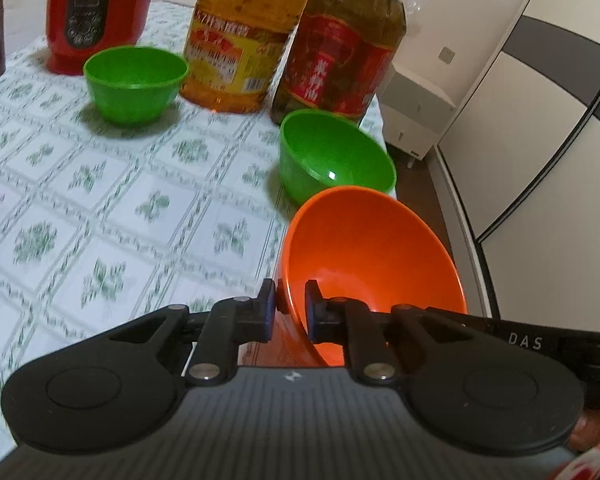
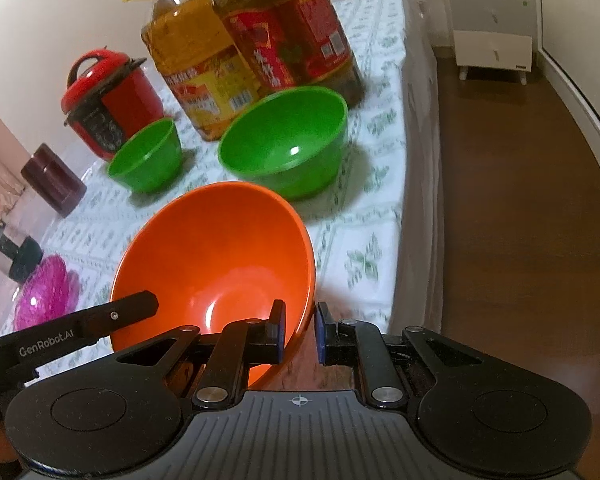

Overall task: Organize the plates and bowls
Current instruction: 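Close both grippers on the rim of the orange bowl, then carry the orange bowl with both grippers into the large green bowl and open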

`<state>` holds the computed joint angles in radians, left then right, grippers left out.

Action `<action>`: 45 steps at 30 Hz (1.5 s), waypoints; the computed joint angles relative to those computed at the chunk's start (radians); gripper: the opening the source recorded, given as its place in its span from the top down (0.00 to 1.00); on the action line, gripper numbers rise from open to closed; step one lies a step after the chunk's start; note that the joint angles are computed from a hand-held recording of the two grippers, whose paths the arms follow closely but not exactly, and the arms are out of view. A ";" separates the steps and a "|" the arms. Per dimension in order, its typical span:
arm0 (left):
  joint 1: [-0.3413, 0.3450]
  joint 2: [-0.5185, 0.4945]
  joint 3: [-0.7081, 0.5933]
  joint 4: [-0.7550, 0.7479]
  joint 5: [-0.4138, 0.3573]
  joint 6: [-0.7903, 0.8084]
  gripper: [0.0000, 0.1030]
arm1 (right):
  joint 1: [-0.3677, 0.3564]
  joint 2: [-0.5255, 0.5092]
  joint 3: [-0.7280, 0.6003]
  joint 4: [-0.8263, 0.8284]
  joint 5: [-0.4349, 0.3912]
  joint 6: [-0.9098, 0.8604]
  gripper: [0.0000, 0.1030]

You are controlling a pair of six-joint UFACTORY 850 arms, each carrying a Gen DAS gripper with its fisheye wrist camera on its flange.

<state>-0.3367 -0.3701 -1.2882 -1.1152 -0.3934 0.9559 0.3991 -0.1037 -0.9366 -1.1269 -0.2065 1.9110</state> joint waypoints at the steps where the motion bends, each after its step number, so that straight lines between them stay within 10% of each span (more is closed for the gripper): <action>1: -0.001 -0.009 -0.018 0.006 -0.001 -0.007 0.88 | -0.006 -0.002 -0.009 0.007 0.002 -0.013 0.85; 26: -0.050 -0.458 -0.735 0.448 -0.161 -0.518 0.88 | -0.219 -0.241 -0.375 0.593 0.004 -0.776 0.86; 45: -0.074 -0.530 -0.796 0.610 -0.129 -0.572 0.87 | -0.217 -0.345 -0.442 0.481 -0.053 -0.765 0.86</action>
<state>-0.4109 -0.9006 -2.0842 -0.5054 -0.5228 0.3837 0.1820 -0.4489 -1.3791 -0.6461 -0.2596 1.1463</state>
